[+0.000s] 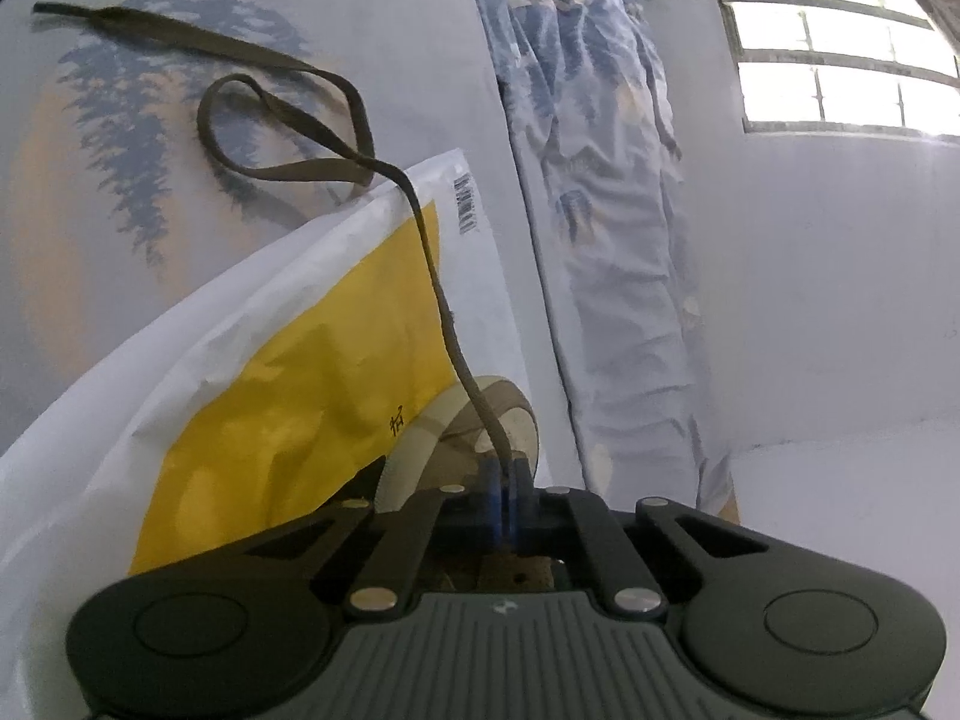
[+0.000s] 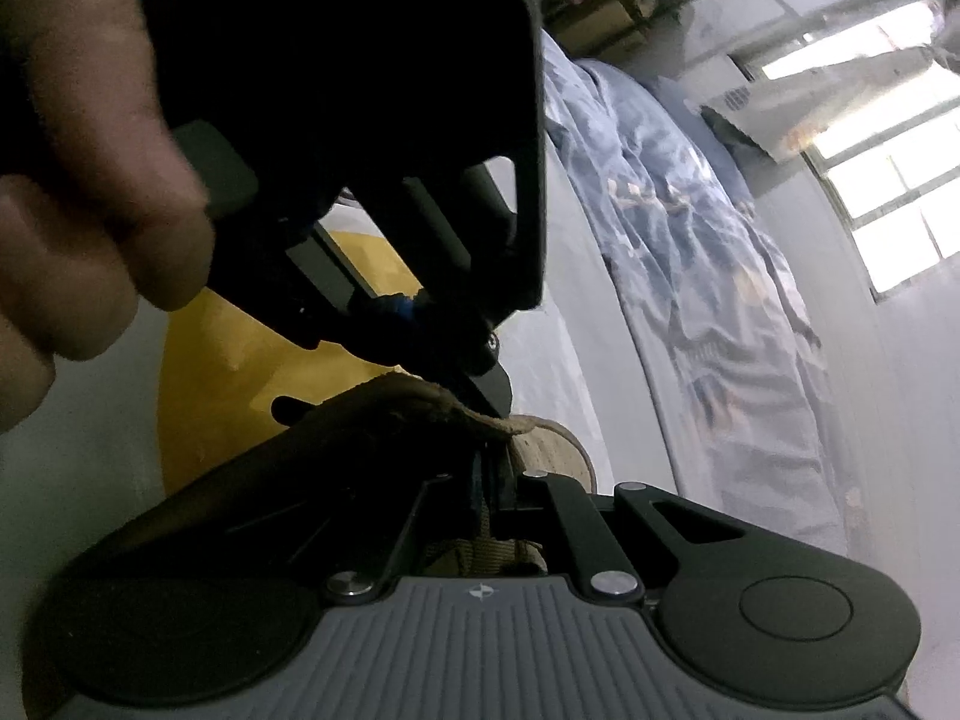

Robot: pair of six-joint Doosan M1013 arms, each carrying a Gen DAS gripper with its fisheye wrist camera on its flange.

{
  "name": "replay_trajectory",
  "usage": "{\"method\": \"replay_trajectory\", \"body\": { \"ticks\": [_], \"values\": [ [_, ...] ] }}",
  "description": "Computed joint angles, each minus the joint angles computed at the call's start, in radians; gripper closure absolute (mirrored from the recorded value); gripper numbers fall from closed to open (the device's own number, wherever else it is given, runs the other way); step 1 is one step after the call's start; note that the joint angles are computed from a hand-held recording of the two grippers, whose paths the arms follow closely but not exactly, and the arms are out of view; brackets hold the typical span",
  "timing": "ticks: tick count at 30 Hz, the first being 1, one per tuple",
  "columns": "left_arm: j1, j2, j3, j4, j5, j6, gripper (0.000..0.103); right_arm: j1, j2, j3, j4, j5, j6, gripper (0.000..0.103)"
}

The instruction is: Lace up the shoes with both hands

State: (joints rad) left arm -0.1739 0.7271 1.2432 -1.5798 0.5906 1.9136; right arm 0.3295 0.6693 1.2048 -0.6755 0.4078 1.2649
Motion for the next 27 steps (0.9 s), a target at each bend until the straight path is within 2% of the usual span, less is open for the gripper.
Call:
{"method": "replay_trajectory", "body": {
  "ticks": [4,6,10,14,18,20,23,27],
  "values": [
    [0.000,-0.014,0.008,0.023,-0.040,0.026,0.103,0.012,-0.001,0.004,-0.143,0.037,0.221,0.097],
    [0.000,-0.022,0.015,0.040,-0.066,0.017,0.103,0.015,-0.004,0.006,-0.166,0.056,0.305,0.096],
    [-0.003,-0.051,0.050,0.007,-0.195,0.067,0.103,0.014,-0.007,0.011,-0.186,0.069,0.410,0.096],
    [0.013,-0.038,0.035,0.003,-0.140,0.031,0.103,0.014,-0.016,0.025,-0.212,0.057,0.488,0.095],
    [0.017,-0.019,0.017,-0.008,-0.022,0.012,0.102,0.013,-0.024,0.041,-0.243,0.036,0.543,0.095],
    [0.014,-0.017,0.019,-0.047,-0.006,0.047,0.088,0.012,-0.030,0.053,-0.263,0.019,0.584,0.095],
    [0.009,-0.023,0.030,-0.096,-0.027,0.107,0.069,0.008,-0.037,0.068,-0.291,-0.005,0.636,0.094],
    [0.003,-0.019,0.021,-0.053,-0.033,0.068,0.067,0.009,-0.045,0.082,-0.316,-0.015,0.680,0.089]
  ]
}}
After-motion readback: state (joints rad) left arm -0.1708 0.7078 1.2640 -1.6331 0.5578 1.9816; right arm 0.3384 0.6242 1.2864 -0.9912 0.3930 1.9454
